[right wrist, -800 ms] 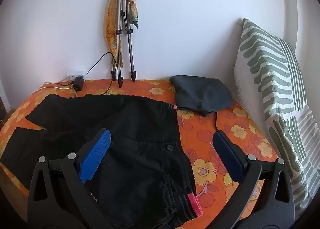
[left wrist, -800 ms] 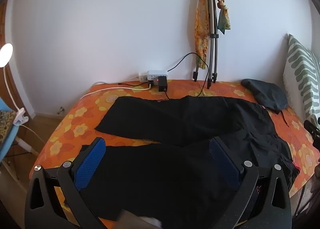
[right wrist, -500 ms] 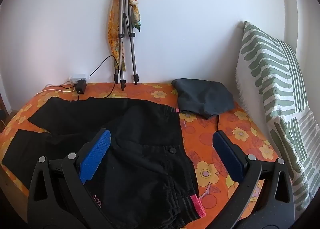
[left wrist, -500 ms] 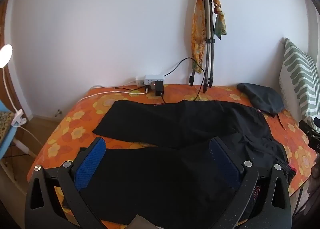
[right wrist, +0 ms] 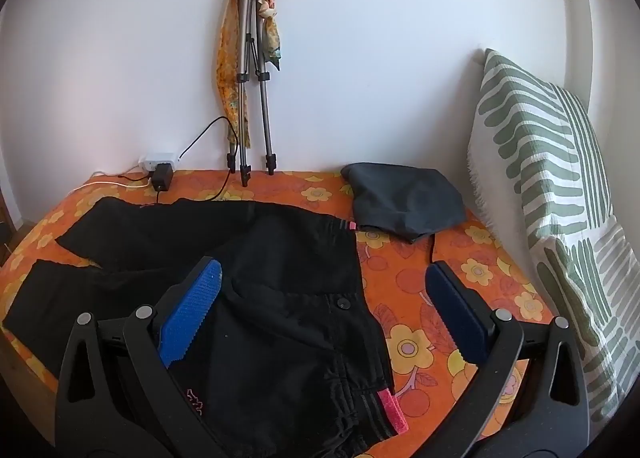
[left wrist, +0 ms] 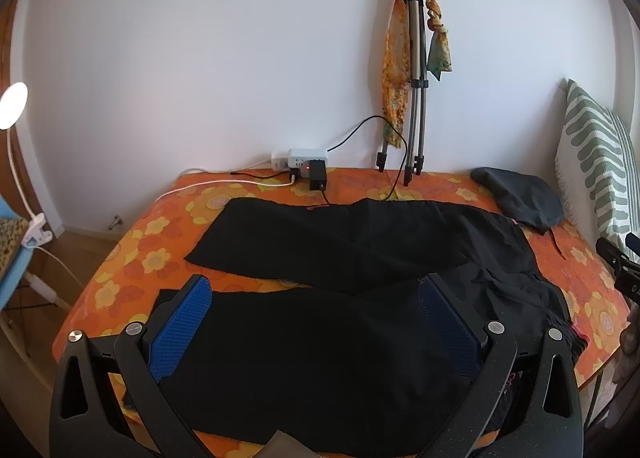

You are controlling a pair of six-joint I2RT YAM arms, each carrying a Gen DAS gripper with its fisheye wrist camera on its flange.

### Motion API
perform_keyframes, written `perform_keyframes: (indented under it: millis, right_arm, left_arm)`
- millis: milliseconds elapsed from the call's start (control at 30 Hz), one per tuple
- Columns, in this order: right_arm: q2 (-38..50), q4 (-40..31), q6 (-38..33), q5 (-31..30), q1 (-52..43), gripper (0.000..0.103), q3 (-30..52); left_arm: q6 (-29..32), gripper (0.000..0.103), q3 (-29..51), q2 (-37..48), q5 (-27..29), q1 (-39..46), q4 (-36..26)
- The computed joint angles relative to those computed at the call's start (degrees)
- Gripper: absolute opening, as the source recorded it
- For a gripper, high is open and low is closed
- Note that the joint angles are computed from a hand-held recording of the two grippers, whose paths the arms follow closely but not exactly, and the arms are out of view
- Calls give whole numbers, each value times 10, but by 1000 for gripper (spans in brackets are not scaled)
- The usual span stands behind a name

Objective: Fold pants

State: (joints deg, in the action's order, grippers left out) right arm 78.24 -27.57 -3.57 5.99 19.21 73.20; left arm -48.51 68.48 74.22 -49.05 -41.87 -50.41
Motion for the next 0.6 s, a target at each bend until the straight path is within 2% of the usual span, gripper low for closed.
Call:
perform_keyframes:
  millis: [600]
  right_arm:
    - [6, 0, -4, -2, 7, 103, 8]
  left_arm:
    - [-2, 103, -3, -5, 2, -4, 4]
